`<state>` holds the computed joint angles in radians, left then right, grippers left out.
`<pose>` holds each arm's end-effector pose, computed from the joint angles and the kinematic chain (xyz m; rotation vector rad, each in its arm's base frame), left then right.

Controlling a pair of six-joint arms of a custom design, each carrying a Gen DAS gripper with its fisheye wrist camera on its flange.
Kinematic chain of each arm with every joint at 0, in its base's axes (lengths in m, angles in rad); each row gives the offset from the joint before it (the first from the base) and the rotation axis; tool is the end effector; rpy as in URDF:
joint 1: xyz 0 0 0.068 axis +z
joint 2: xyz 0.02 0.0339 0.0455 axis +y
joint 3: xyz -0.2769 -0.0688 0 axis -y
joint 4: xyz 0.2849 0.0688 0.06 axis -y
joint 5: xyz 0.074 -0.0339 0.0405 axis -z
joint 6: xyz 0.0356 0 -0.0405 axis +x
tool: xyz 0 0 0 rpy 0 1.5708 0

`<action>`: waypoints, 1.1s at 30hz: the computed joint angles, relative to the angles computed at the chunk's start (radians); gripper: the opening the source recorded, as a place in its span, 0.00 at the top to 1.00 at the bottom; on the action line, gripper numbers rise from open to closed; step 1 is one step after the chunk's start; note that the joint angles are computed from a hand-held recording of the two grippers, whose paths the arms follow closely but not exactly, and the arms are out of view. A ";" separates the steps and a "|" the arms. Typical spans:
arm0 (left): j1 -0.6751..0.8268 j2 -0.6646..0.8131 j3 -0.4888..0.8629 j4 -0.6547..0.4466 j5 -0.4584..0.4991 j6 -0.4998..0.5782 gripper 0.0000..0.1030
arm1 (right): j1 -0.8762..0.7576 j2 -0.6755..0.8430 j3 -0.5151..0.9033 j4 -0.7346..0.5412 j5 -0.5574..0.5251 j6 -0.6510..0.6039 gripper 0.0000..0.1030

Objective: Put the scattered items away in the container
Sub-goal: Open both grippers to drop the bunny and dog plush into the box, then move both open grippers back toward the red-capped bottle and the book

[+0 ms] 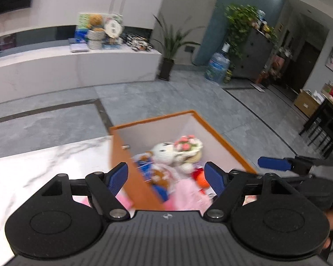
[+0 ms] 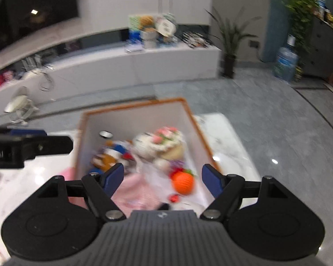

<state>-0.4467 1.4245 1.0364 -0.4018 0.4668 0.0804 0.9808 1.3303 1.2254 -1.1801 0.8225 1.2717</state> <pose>0.3002 -0.1616 0.2600 0.8373 2.2171 -0.7282 0.1726 0.2110 0.3180 0.4722 2.2362 -0.1315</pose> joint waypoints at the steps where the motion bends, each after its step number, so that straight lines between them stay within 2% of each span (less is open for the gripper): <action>1: 0.035 -0.031 -0.012 -0.021 0.012 0.018 0.13 | 0.017 -0.001 0.006 0.029 0.013 -0.018 0.25; 7: 0.271 -0.212 -0.063 -0.179 0.086 0.154 0.13 | 0.131 0.049 0.073 0.201 0.055 -0.155 0.25; 15: 0.654 -0.362 -0.048 -0.450 0.255 0.401 0.13 | 0.225 0.226 0.250 0.204 0.078 -0.249 0.25; 27: 1.167 -0.297 0.080 -0.788 0.456 0.815 0.13 | 0.341 0.401 0.437 0.138 0.137 -0.242 0.25; 33: 1.351 -0.214 0.121 -0.876 0.492 0.972 0.13 | 0.393 0.428 0.448 0.123 0.152 -0.244 0.25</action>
